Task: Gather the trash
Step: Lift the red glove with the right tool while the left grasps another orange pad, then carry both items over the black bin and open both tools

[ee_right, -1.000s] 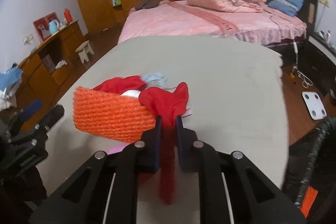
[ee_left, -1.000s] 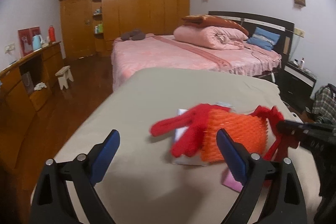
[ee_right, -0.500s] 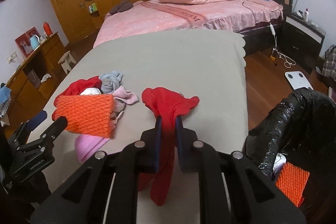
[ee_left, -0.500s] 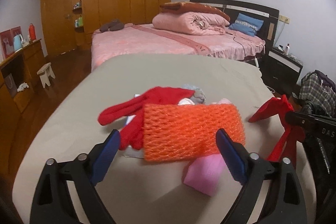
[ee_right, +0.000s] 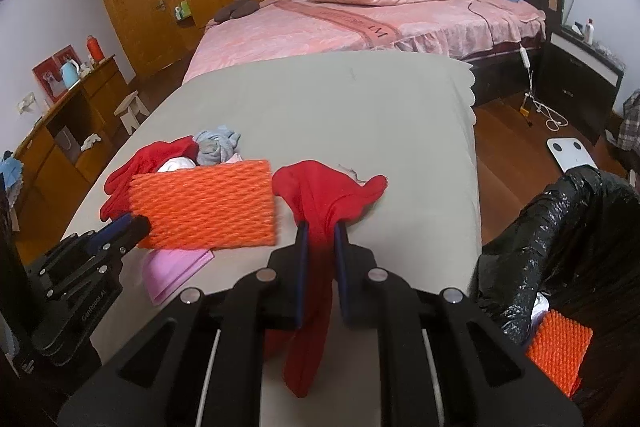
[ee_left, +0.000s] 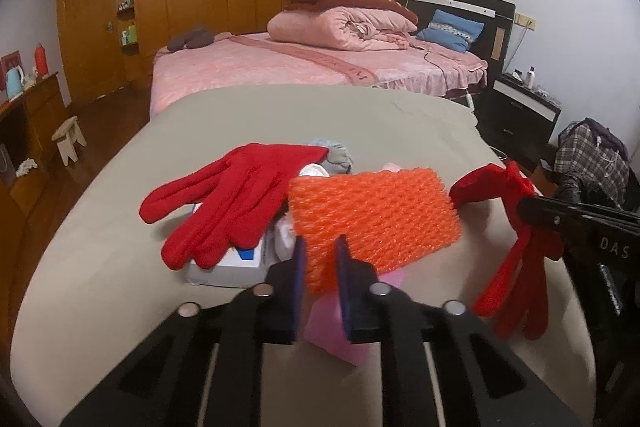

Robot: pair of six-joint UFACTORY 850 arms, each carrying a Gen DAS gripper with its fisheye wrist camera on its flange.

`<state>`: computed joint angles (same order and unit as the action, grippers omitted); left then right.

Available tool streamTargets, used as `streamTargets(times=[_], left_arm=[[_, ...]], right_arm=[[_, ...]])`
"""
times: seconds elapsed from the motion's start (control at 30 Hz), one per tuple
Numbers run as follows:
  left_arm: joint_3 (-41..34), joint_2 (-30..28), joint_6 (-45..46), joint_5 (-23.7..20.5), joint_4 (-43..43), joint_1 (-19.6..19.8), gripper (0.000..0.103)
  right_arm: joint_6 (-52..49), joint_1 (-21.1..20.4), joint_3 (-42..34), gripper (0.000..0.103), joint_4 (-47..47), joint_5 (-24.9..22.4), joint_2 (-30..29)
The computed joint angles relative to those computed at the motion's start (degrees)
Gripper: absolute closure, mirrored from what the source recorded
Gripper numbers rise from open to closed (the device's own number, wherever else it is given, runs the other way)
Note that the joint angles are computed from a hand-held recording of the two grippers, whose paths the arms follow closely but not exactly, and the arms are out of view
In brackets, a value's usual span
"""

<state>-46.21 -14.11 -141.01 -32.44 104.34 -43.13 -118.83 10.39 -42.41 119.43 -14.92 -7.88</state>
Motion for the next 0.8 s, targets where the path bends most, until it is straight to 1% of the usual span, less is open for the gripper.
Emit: streamTargets(times=[0.13, 0.23, 0.27, 0.3, 0.4, 0.8], left_arm=[[0.56, 0.59, -1.95, 0.2, 1.07, -0.59, 0.092], [0.16, 0.11, -1.03, 0.52, 0.45, -1.01, 0.092], [0.07, 0.09, -0.9, 0.36, 0.36, -1.07, 0.095], [-0.02, 0.15, -1.09, 0.22, 0.56, -1.03, 0.096], [0.01, 0.87, -2.59, -0.55, 1.63, -1.21, 0.097], [-0.68, 4.13, -0.52, -4.67, 0.31, -4.1, 0.098]], right_arm=[[-0.06, -0.04, 0.06, 0.091, -0.01, 0.03, 0.18], [1.54, -0.03, -0.01, 0.091, -1.53, 0.06, 0.22], [1.93, -0.05, 0.01, 0.091, -2.0, -0.01, 0.35], [1.97, -0.07, 0.04, 0.091, -2.12, -0.09, 0.52], [3.0, -0.41, 0.09, 0.091, -3.64, -0.65, 1.51], [5.35, -2.37, 1.27, 0.091, -6.52, -3.38, 6.89]])
